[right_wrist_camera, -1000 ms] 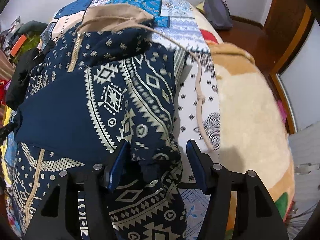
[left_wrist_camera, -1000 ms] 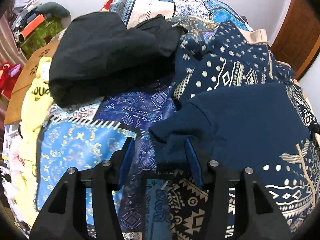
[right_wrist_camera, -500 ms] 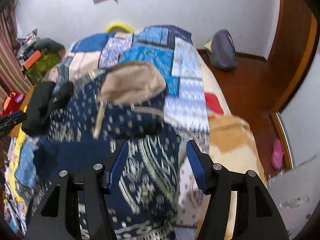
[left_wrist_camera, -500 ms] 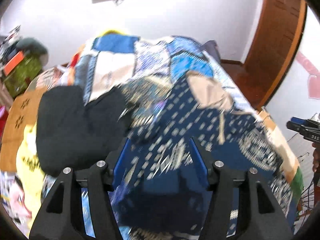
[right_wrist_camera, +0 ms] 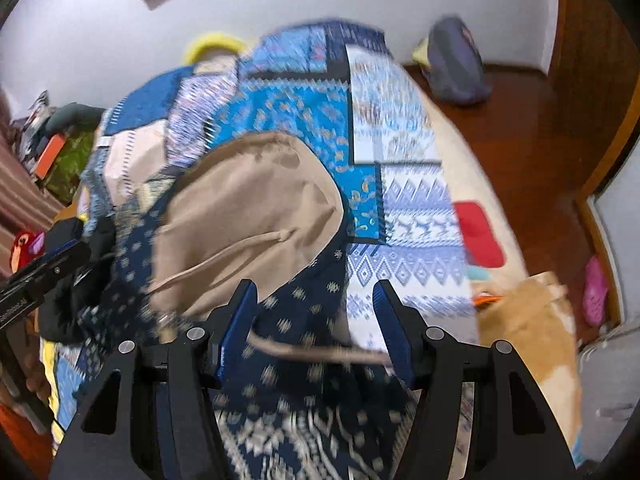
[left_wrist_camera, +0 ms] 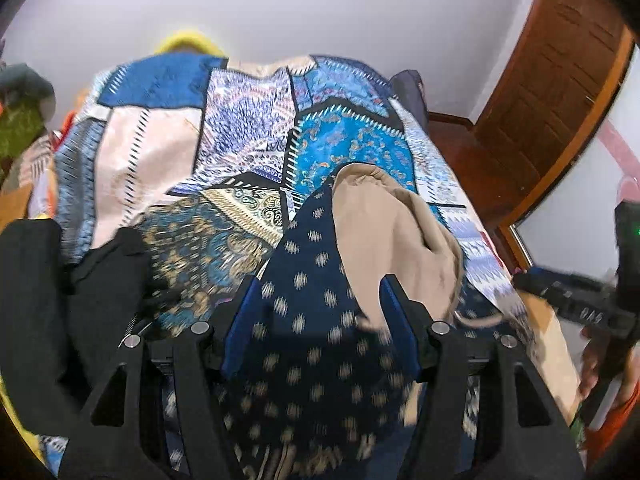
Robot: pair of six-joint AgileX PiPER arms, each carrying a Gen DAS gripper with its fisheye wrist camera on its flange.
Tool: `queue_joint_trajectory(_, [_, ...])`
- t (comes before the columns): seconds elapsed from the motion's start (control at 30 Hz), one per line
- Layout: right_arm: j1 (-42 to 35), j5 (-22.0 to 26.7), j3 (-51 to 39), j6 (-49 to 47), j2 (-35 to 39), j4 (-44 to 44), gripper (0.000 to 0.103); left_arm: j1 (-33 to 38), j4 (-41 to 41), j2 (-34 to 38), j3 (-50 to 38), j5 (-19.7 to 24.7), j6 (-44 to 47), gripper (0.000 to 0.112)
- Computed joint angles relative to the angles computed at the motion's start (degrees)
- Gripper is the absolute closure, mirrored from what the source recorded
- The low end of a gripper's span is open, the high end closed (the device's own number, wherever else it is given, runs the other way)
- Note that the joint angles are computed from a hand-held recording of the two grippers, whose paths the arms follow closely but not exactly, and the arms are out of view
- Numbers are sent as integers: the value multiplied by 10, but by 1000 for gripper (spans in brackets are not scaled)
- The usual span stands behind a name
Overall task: Fold large clothes
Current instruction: 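Grasp the beige hood with the right tool while the left tool grips the jacket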
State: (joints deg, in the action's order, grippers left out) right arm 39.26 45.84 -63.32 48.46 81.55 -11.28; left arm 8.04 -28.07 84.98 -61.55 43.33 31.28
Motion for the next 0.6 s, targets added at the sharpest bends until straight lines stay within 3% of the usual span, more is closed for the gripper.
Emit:
queue_joint_trajectory(0.2, [-103, -90, 10, -122, 106, 180, 47, -45, 89, 116, -53, -68, -103, 52])
queue_joint_trajectory(0.27, [-102, -100, 0, -110, 127, 165, 47, -41, 69, 148, -66, -74, -91, 52])
queue_joint_trajectory(0.33, [-86, -76, -29, -71, 143, 116, 48, -38, 34, 163, -63, -85, -63, 51])
queue_joint_trajectory(0.4, [-76, -89, -35, -97, 147, 117, 63, -46, 33, 159, -48, -111, -50, 51])
queue_joint_trajectory(0.43, [-69, -87, -41, -96, 152, 104, 66, -52, 41, 157, -42, -125, -47, 52])
queue_joint_trajectory(0.53, [-41, -83, -44, -70, 151, 58, 94, -52, 11, 141, -18, -137, -2, 76])
queue_joint_trajectory(0.57, [-41, -87, -39, -84, 144, 79, 96, -49, -4, 136, -14, -131, 11, 93])
queue_joint_trajectory(0.6, [-41, -93, -32, -91, 135, 96, 96, -46, -7, 128, -10, -122, 13, 100])
